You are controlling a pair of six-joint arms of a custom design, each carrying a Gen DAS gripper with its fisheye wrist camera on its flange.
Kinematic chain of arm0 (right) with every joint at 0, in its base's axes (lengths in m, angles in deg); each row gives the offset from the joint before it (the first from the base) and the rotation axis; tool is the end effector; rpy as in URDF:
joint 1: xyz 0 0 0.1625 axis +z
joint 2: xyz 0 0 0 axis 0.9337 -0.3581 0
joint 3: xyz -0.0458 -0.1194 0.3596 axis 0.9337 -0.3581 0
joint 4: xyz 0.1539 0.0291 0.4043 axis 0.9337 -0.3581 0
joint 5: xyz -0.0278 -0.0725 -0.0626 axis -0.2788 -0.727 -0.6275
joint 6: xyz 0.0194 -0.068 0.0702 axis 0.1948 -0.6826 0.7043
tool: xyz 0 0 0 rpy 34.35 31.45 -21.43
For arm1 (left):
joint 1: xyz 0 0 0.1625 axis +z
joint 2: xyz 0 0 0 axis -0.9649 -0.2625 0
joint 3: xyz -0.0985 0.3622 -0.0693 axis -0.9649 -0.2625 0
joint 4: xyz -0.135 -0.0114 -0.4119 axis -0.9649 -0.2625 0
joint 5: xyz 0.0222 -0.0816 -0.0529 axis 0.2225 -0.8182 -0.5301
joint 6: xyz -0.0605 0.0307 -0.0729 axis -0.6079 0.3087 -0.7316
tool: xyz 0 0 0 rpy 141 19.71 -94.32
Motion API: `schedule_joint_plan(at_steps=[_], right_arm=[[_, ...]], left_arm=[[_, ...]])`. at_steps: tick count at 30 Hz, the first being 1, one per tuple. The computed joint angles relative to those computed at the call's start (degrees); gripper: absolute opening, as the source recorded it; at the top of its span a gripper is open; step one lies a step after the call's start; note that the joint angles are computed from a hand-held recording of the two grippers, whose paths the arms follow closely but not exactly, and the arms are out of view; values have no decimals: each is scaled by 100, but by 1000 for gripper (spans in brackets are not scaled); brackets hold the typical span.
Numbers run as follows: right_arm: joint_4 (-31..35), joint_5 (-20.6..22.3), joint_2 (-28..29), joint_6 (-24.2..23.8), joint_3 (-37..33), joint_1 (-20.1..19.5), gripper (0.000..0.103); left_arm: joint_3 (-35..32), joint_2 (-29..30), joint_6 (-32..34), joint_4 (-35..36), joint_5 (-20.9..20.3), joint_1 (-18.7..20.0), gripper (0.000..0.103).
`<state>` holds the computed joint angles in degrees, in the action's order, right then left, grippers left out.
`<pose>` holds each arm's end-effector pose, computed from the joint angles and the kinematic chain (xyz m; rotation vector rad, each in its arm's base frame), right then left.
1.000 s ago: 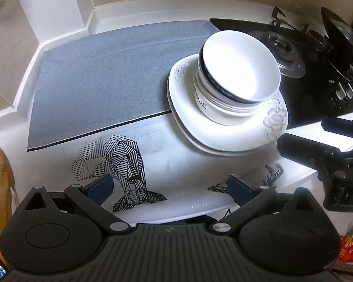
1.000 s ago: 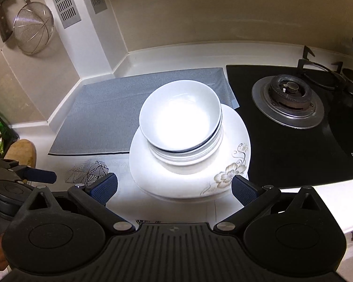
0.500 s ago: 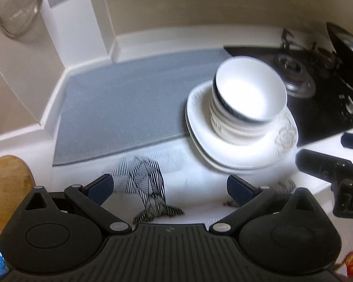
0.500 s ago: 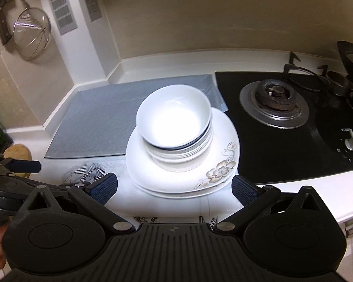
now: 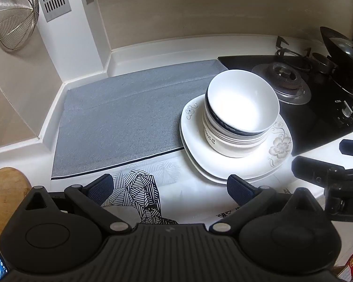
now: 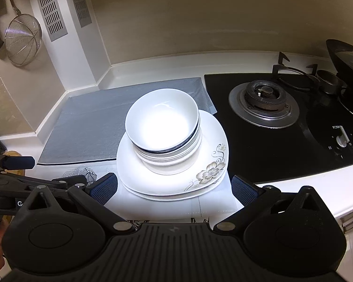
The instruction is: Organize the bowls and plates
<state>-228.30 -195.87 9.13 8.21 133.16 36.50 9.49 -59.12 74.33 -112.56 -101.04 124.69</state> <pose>0.2308 -0.5779 0.2497 0.1635 -2.2940 1.0215 -0.2883 -0.6654 0.1616 0.7879 2.2021 -0.5894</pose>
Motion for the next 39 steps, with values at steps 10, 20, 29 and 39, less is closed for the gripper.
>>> schedule_joint_plan(at_steps=[10,20,29,39], right_arm=[[2,-35,-30,4,2,-1,103],[3,-5,-48,-23,-8,-15,103],[32,3,-81,-22,-17,-28,103],[27,7,-104,-60,-31,-44,103]], left_arm=[[-19,48,154,-86,-31,-27,102],[-38,78,177,-98,-23,-50,102],[-62,105,239,-123,-47,-62,102],[-65,130,309,-179,-56,-69,102]])
